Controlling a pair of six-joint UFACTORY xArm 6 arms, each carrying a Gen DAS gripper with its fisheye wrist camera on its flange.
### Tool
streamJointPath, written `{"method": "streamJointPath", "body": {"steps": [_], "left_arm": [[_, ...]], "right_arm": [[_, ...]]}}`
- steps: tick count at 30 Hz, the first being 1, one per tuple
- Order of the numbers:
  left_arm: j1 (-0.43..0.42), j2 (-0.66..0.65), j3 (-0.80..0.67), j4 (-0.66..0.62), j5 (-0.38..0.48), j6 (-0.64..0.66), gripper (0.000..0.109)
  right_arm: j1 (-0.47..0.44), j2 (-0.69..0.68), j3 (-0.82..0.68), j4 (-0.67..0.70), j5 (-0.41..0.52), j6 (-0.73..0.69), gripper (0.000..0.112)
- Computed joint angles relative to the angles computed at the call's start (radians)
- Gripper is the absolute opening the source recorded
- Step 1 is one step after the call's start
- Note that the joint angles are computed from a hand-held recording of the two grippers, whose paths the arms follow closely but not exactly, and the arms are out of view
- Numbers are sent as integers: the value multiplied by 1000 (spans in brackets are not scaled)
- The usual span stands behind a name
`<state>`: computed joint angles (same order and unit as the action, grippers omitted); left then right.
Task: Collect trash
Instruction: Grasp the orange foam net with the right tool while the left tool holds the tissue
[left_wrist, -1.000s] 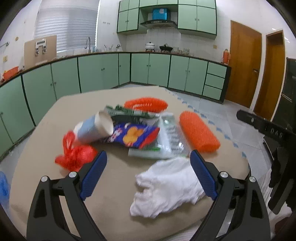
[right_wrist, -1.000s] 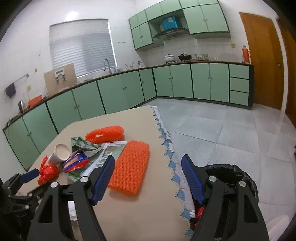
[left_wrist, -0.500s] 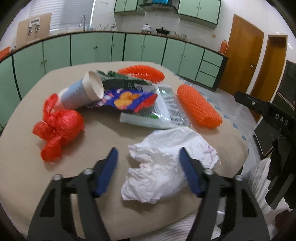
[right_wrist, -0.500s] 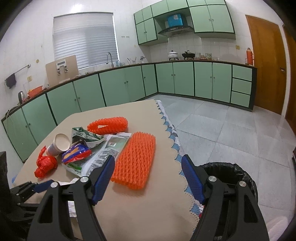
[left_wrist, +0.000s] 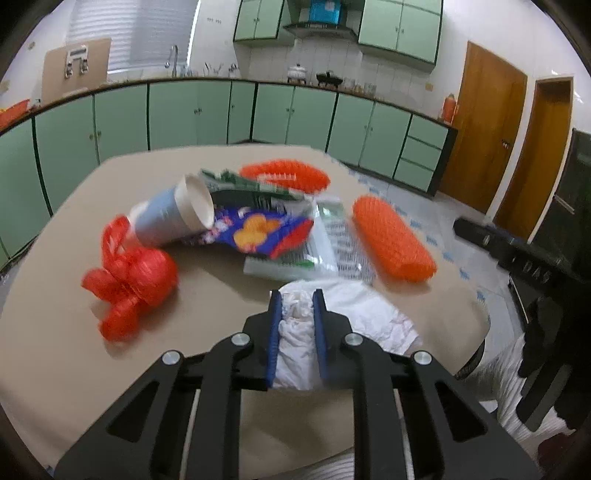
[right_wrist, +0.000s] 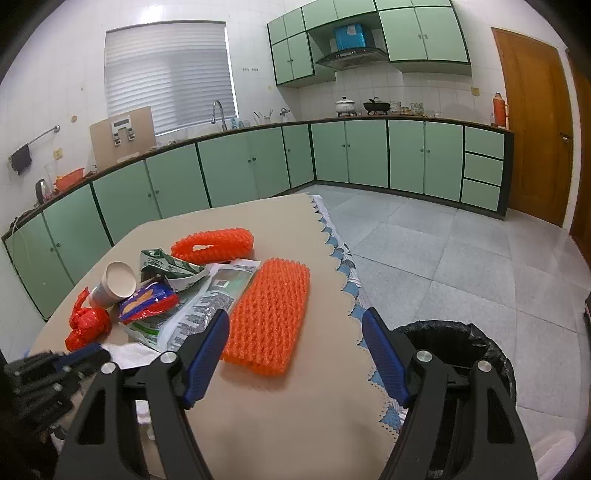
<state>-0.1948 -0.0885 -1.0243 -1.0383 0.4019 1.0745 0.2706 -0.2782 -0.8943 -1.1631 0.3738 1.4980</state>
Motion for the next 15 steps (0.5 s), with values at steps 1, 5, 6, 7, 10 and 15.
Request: {"method": "streamJointPath", "body": {"steps": [1, 5, 6, 7, 10, 15], "left_arm": [[1, -5, -2, -12, -3, 6, 15], [9, -19, -27, -58, -13, 33, 15], [9, -20, -34, -66, -16, 37, 15], [8, -22, -41, -77, -22, 44, 15], [12, -24, -75, -136, -30, 83, 15], [-12, 3, -133, -217, -90, 159, 15]], "right_arm": [[-1, 2, -1, 3, -3, -3, 73], [-4, 10, -9, 4, -16, -10, 73], [-6, 13, -11, 7, -21, -17, 73], [-5, 20, -17, 10, -26, -23, 73], [-7, 39, -30, 20, -44, -35, 73], [5, 85, -65, 26, -48, -46, 73]]}}
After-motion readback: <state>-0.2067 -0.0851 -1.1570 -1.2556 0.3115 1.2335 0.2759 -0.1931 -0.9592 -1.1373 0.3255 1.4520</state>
